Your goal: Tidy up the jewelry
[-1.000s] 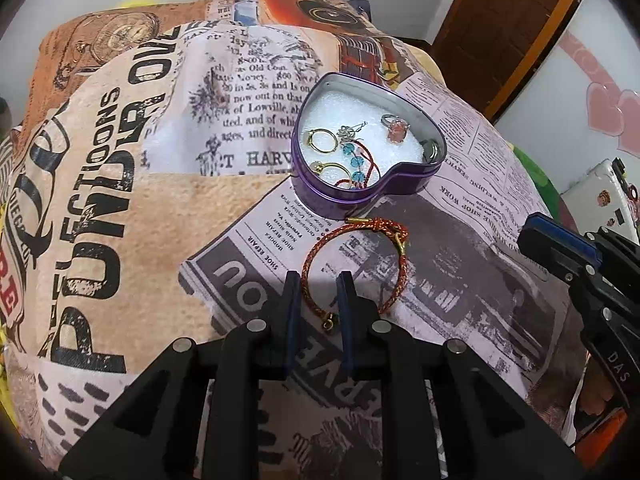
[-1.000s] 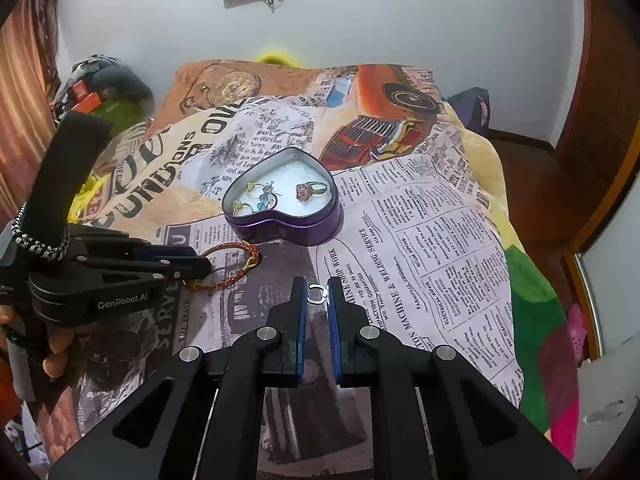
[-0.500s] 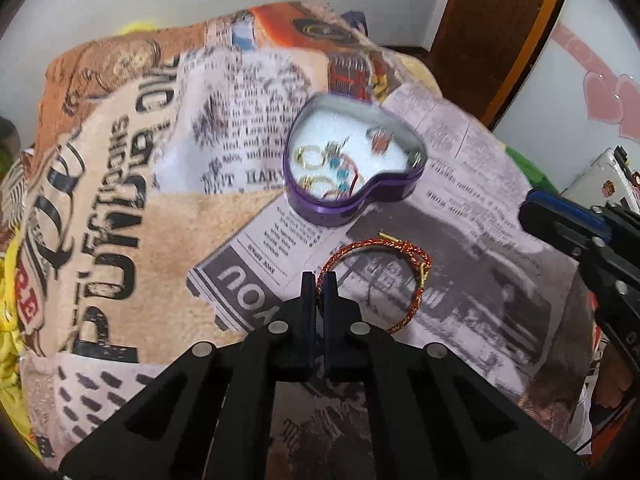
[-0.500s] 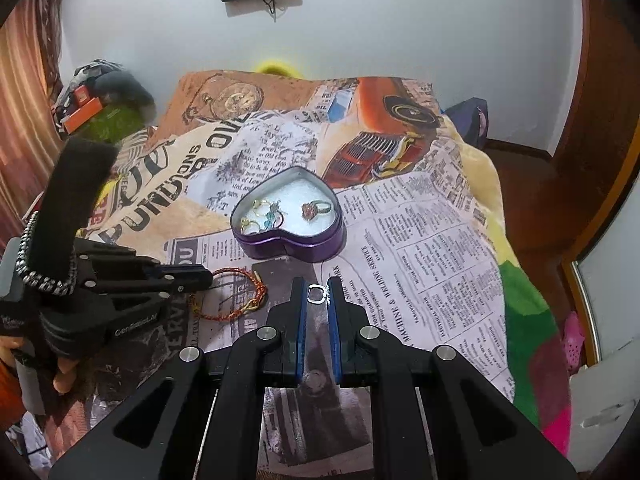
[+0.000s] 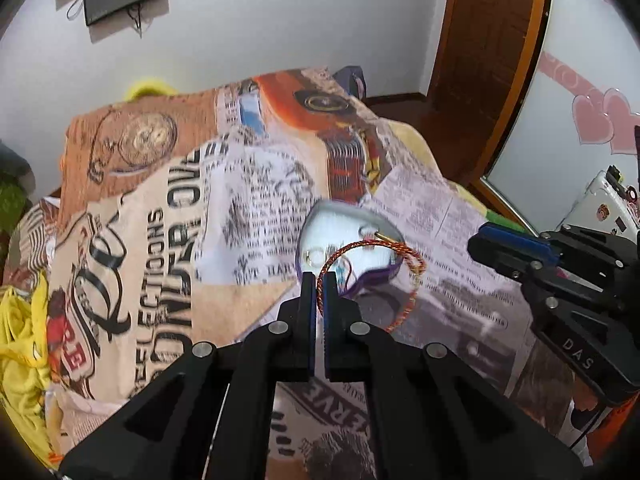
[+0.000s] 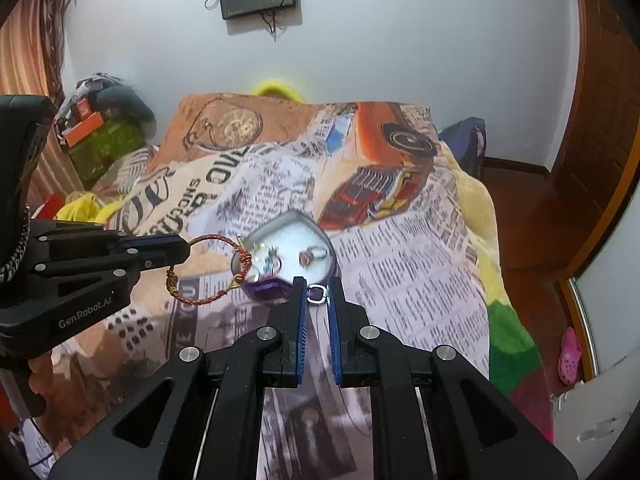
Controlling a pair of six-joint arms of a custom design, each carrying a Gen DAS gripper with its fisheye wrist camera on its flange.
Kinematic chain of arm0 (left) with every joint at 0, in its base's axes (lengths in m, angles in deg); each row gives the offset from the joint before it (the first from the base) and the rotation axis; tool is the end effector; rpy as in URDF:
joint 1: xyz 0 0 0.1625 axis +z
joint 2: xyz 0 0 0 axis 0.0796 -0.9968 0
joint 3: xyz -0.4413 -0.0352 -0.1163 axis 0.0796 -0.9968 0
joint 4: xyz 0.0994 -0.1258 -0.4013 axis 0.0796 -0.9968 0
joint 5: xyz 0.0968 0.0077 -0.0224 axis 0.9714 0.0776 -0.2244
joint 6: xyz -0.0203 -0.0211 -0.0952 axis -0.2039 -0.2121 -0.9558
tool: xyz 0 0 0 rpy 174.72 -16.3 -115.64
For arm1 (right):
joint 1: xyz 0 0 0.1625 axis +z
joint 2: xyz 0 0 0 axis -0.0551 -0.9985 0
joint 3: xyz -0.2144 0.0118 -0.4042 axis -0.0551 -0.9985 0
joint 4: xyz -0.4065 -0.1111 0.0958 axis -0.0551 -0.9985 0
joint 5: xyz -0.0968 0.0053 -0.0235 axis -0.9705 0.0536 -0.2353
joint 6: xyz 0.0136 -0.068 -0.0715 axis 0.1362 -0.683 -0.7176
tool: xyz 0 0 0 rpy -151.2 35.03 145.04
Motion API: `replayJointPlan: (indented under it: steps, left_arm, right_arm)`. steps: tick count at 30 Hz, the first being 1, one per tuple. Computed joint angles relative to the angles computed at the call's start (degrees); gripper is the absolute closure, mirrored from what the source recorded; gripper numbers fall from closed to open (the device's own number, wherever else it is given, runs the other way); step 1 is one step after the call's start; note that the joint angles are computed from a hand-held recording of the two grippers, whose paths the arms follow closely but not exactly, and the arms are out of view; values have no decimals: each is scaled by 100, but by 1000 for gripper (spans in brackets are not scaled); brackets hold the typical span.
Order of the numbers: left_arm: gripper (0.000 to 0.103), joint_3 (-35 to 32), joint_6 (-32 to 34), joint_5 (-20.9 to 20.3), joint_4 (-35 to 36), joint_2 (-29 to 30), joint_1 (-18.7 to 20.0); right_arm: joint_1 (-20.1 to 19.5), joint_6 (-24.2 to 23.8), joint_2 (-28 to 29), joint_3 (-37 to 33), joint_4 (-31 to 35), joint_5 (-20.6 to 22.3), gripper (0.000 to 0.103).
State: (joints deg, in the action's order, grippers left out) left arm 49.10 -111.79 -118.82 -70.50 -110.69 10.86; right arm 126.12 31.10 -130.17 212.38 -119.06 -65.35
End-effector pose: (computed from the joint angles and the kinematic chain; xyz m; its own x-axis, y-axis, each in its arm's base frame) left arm -0.2412 -0.2839 0.2389 -0.7315 -0.0806 -0.6771 0.3905 0.7645 -0.5129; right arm 0.3227 -0.3239 0.1593 -0.5911 -0.6450 0.4843 -0.7962 0.5627 -0.2222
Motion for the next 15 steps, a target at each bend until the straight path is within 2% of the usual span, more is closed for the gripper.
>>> replayJointPlan:
  steps: [8,15]
  left_arm:
    - [102,-9,439,382,-535,-11,397]
    - [102,153,774,429,-991,-184,687]
  right_arm:
    - [-32,18,347,-285,-136,167,94]
    - [-138,-43,666,-484,-51,175,94]
